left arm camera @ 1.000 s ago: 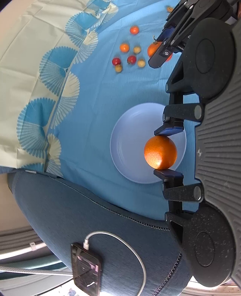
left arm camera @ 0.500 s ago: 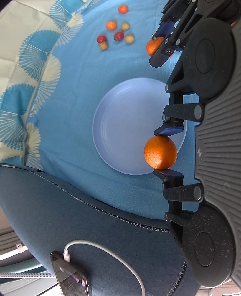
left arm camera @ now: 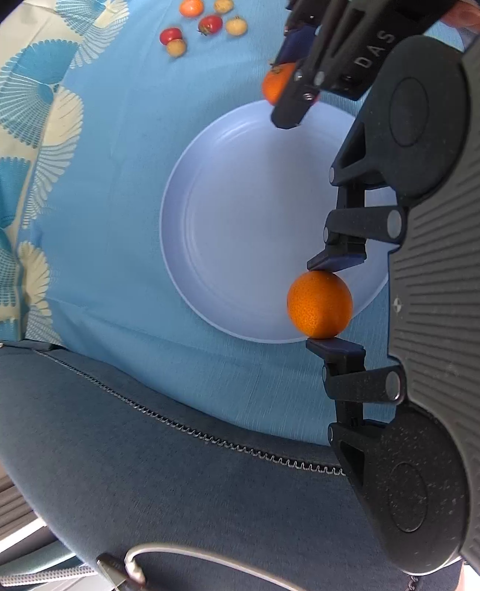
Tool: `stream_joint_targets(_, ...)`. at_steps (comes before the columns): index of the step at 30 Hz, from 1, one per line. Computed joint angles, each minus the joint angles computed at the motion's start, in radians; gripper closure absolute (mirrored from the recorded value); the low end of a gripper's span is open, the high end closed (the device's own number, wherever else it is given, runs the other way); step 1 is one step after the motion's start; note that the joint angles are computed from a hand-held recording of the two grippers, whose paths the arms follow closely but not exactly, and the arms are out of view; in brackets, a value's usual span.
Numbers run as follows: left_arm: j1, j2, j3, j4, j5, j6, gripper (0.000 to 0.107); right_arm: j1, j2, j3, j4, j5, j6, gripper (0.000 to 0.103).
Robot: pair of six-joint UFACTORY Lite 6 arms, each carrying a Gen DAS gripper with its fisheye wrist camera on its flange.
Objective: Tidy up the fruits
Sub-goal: 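Carry both tangerines over the blue plate and open both tools to release them, then lift both open tools away from the plate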
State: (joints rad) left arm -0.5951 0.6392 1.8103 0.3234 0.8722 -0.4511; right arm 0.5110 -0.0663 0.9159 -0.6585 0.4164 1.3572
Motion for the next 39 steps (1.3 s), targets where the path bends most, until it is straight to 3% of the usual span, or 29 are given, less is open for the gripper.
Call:
stream_joint_targets(2,0.004,0.013,0.010,-0.007,-0.003,0.014,0.064,-0.009,0.026,0.018,0.003,-0.011,-0.004,0.064)
stream_joint_targets(5,-0.002,-0.001,-0.010,0.021,-0.029,-0.005,0.019,-0.020,0.038,0.028,-0.003,-0.032,0.001,0.061)
stream_joint_targets(6,-0.016,-0.042,-0.070,0.089,-0.056,-0.073,0.014,-0.025,0.039,0.032,-0.010,-0.039,0.005,0.051)
stream_joint_targets(9,-0.028,-0.062,-0.083,0.144,-0.052,-0.097,0.004,-0.031,0.018,0.026,-0.056,-0.022,0.050,0.038)
stream_joint_targets(15,-0.046,-0.157,-0.151,0.130,-0.035,-0.096,0.004,-0.004,-0.121,-0.042,0.012,0.072,0.034,0.017)
stream_joint_targets(19,-0.075,-0.266,-0.225,0.102,-0.007,-0.100,0.004,0.138,-0.274,-0.101,-0.037,0.253,0.127,0.007)
stream_joint_targets(24,-0.140,-0.517,-0.415,0.076,0.010,-0.143,0.004,0.479,-0.418,-0.126,-0.164,0.623,0.352,0.003)
stream_joint_targets(28,-0.218,-0.695,-0.536,0.136,0.063,-0.255,0.004,0.761,-0.427,-0.087,-0.216,0.886,0.507,0.001)
stream_joint_targets(39,-0.369,-0.890,-0.642,0.237,0.208,-0.423,0.004,1.089,-0.343,0.049,-0.254,1.142,0.611,0.001)
